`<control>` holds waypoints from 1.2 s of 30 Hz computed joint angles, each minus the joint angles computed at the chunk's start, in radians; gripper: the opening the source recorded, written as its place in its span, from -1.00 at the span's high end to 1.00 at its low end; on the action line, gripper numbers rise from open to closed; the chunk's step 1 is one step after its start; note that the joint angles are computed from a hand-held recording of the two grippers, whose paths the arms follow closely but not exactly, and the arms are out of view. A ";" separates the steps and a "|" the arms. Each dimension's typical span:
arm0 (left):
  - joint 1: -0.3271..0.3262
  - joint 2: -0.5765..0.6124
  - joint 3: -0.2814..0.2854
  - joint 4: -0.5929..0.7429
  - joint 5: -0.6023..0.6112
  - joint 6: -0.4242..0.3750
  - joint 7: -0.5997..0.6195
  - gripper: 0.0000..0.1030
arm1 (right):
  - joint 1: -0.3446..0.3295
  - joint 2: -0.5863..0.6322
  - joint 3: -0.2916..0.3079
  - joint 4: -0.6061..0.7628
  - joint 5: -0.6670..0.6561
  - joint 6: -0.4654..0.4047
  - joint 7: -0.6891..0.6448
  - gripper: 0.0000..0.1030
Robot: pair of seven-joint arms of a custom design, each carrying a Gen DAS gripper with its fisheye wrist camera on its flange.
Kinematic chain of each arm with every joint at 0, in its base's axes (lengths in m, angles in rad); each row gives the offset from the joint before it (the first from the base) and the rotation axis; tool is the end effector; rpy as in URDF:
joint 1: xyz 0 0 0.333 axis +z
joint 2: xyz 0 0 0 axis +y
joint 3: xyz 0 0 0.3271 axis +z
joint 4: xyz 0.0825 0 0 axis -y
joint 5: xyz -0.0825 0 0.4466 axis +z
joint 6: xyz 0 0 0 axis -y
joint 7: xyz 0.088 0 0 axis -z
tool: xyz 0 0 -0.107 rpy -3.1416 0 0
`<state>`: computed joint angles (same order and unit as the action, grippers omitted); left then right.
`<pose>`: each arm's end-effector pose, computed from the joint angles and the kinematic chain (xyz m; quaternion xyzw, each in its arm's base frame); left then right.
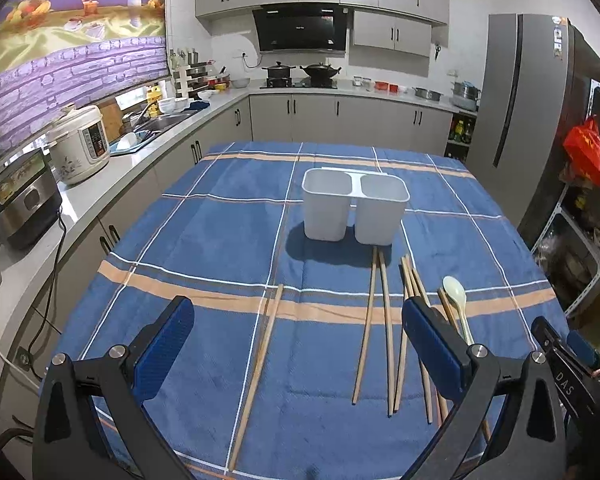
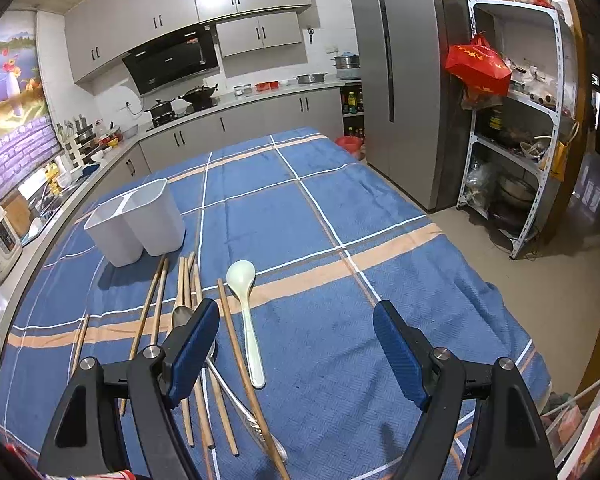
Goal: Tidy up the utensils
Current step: 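Move both tools down toward the loose wooden chopsticks on the cloth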
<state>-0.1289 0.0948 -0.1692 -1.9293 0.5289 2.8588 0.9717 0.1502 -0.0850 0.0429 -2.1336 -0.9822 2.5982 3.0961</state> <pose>0.6483 -0.2244 0.5174 -0.5949 0.6821 -0.3178 0.2826 0.6011 0.1349 0.4805 -0.4214 0.8037 -0.3272 0.2635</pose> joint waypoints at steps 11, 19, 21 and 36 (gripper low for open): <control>-0.014 0.003 -0.008 0.008 0.009 -0.055 0.005 -1.00 | -0.002 -0.002 0.011 -0.007 -0.141 -0.024 0.062 -0.64; -0.025 0.018 -0.019 0.026 -0.025 -0.109 0.057 -1.00 | -0.005 -0.005 -0.002 -0.024 -0.123 0.025 0.024 -0.65; -0.027 0.019 -0.020 0.028 -0.029 -0.119 0.065 -1.00 | -0.008 -0.006 -0.005 -0.029 -0.109 0.038 0.019 -0.65; -0.011 0.089 -0.018 0.099 -0.106 -0.213 0.135 -1.00 | 0.012 0.088 -0.019 0.037 0.086 0.082 -0.152 -0.65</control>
